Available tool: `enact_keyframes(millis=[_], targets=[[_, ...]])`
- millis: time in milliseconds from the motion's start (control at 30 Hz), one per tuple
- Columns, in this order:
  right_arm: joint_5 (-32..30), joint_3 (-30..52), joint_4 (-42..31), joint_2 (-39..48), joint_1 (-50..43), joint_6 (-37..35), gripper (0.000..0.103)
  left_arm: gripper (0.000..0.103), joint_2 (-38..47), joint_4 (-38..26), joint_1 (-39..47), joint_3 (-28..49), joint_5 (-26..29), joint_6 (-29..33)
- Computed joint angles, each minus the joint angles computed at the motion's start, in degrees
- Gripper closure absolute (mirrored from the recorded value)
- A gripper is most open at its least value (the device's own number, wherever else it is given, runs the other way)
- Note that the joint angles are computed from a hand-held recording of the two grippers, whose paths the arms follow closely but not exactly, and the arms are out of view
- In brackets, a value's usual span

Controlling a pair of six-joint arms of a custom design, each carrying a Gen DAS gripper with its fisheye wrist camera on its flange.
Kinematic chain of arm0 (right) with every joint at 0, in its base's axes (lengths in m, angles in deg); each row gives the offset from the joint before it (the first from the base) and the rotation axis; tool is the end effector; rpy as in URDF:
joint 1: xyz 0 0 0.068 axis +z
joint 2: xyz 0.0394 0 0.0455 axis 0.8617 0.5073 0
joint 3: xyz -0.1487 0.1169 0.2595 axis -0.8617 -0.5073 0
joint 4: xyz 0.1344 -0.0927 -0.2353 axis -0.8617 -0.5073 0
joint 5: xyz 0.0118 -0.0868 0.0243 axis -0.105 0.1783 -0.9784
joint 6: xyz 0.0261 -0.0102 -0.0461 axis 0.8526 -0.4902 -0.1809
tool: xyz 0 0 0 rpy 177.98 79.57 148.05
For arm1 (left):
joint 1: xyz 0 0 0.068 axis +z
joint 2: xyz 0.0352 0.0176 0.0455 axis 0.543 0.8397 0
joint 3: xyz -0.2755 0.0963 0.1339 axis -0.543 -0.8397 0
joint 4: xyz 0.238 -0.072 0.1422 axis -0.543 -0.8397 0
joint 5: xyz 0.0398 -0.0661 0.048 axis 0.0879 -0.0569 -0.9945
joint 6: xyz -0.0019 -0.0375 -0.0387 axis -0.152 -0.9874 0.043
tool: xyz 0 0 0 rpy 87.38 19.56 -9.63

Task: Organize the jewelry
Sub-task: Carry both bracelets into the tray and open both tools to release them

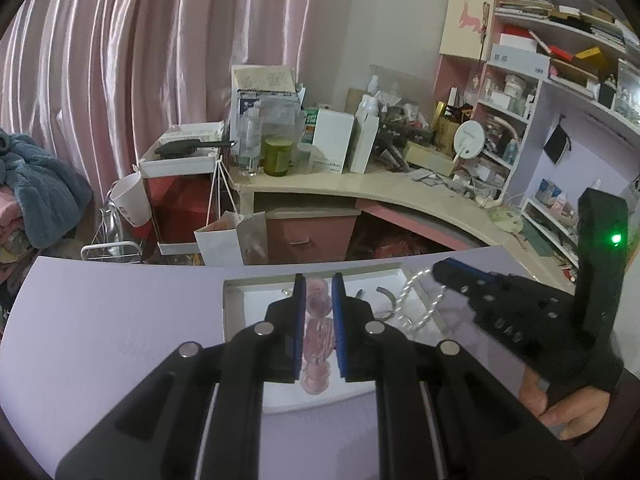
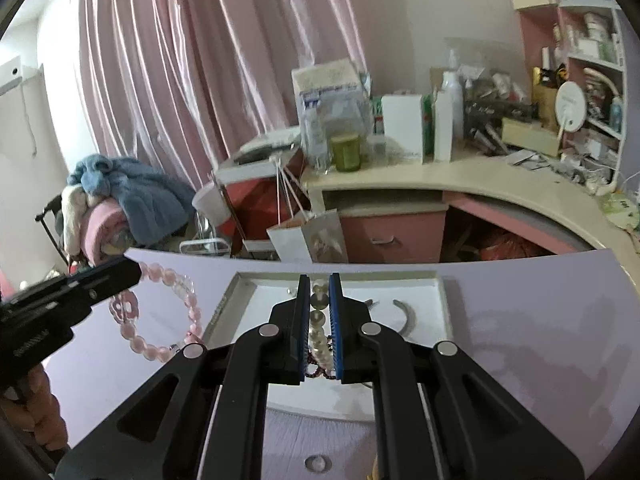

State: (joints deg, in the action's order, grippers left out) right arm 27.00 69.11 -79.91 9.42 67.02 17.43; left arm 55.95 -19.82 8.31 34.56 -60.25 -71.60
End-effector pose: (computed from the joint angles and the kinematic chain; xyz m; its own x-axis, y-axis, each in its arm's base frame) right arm 0.2569 0.0352 0.3490 -0.5497 0.1360 -0.8242 -0.0484 0.9798 0.1939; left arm 0.3041 -0.1428 0.4057 -0.5770 0.1369 -0.8052 0.4210 0.8946 -0.1496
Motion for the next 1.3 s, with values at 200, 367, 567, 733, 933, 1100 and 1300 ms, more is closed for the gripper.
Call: enact_keyframes(millis=[200, 367, 567, 733, 933, 1100, 1300], targets=[[-2.8, 0.6, 2.5, 4.4, -1.8, -0.2, 0.093, 0.090, 5.1, 0.8, 0.3, 2.3, 0.7, 0.8], [-3.6, 1.4, 3.6, 6.7, -2.0, -1.0, 0.093, 0.090, 8.1, 1.6, 0.7, 3.7, 1.6, 1.6], [-4.3, 0.4, 4.1, 5.5, -2.9, -0.6, 0.074, 0.090, 9.9, 2.1, 0.9, 4.5, 2.4, 2.3], [-5.1, -1.5, 3.9, 2.7, -6.2, 1.0, 0.061, 0.090, 10.5, 2.5, 1.0, 4.4, 3.2, 2.4], [-6.2, -3.1, 2.7, 0.8, -10.2, 2.5, 0.061, 0.090, 11.1, 2.3, 0.9, 4.8, 3.5, 2.6], [-7.0, -4.0, 2.4, 0.4, -11.7, 2.7, 0.061, 0.090, 11.7, 2.3, 0.4, 5.3, 3.3, 2.8], [-7.5, -5.3, 2.4, -0.6, -12.3, 2.8, 0.061, 0.089, 12.9, 2.3, -0.1, 5.7, 2.8, 2.6]])
